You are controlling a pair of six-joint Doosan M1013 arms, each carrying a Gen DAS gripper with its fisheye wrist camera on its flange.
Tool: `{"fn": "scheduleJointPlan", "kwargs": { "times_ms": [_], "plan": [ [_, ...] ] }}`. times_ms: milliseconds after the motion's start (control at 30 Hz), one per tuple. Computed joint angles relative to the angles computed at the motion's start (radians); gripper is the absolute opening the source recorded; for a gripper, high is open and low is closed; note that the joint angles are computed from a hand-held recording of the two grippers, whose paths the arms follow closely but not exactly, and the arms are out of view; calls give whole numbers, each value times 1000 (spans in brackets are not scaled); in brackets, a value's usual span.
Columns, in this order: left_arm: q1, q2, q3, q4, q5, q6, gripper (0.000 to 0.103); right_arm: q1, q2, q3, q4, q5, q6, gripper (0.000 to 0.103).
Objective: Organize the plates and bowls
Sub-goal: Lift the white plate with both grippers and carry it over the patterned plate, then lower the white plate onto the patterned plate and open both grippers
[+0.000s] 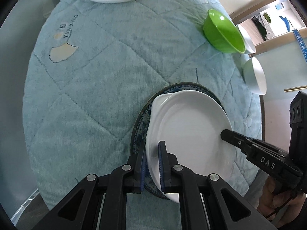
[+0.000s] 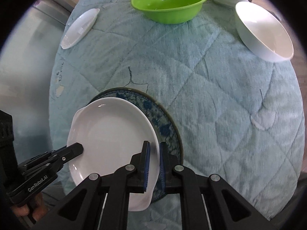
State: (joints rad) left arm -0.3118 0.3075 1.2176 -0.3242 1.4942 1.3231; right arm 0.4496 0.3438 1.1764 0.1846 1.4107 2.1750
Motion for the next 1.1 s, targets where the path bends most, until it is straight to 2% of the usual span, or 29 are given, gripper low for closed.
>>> {"fn": "scheduleJointPlan", "kwargs": {
  "times_ms": [533,1100],
  "plan": [
    [-7,8,-3,9,9,-3,8,1,10,6,-15,-13,-1,11],
    [-22,2,7,31,27,-3,8,17,14,-10,-58,16,7,15]
  ]
}}
